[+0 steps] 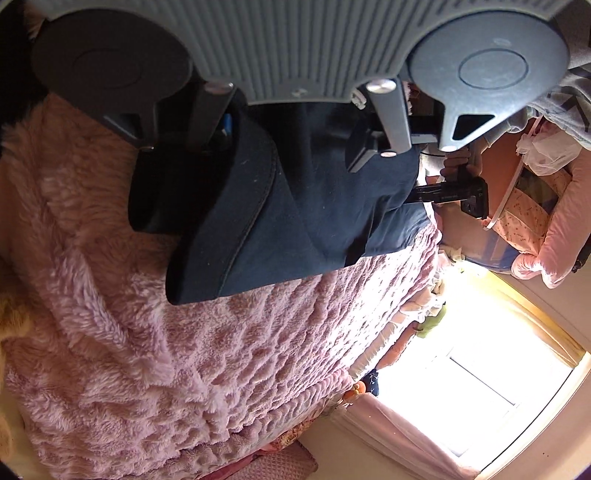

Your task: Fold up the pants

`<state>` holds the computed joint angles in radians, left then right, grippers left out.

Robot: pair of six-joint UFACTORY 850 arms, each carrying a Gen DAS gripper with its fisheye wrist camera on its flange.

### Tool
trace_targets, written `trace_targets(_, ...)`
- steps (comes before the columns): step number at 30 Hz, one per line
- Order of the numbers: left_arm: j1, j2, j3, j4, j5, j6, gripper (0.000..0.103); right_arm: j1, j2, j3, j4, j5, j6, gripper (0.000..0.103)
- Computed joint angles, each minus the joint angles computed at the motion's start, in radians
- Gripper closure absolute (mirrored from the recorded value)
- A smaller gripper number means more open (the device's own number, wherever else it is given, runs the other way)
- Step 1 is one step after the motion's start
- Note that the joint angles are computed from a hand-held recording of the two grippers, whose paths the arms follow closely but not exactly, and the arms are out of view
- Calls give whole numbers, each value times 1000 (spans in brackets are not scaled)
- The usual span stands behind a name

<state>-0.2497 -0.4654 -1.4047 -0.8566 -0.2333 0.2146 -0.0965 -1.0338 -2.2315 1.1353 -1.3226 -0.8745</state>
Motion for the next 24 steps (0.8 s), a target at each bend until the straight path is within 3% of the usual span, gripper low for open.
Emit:
trace_targets(3,-1,0,0,7,2,-8,53,-4,42,66,5,-1,-31,49)
trace_targets(6,-1,1,0,14,4,-17,53,3,119,170,-24,162,-86,50)
trace_targets(9,-5,-3,-8,72,7,-71,53,12,122,170,-50,261,-75,70)
trace_targets(10,-5,-3,-9,85,8,-84,53,22,134,181,-91,303,-90,89)
trace_targets(11,-6,-3,-9,95,9,-95,53,35,159,216,-119,370,-131,97)
trace_targets(12,-9,-2,-10,119,11,-121,53,42,182,251,-106,406,-186,98)
trace_targets(16,-9,-1,-10,136,10,-142,53,22,223,297,-16,381,-141,100)
trace_targets(20,-11,0,-9,146,13,-144,53,28,281,297,-146,356,166,100)
trace_targets(24,-12,0,-10,156,13,-153,53,42,348,323,-224,345,294,100)
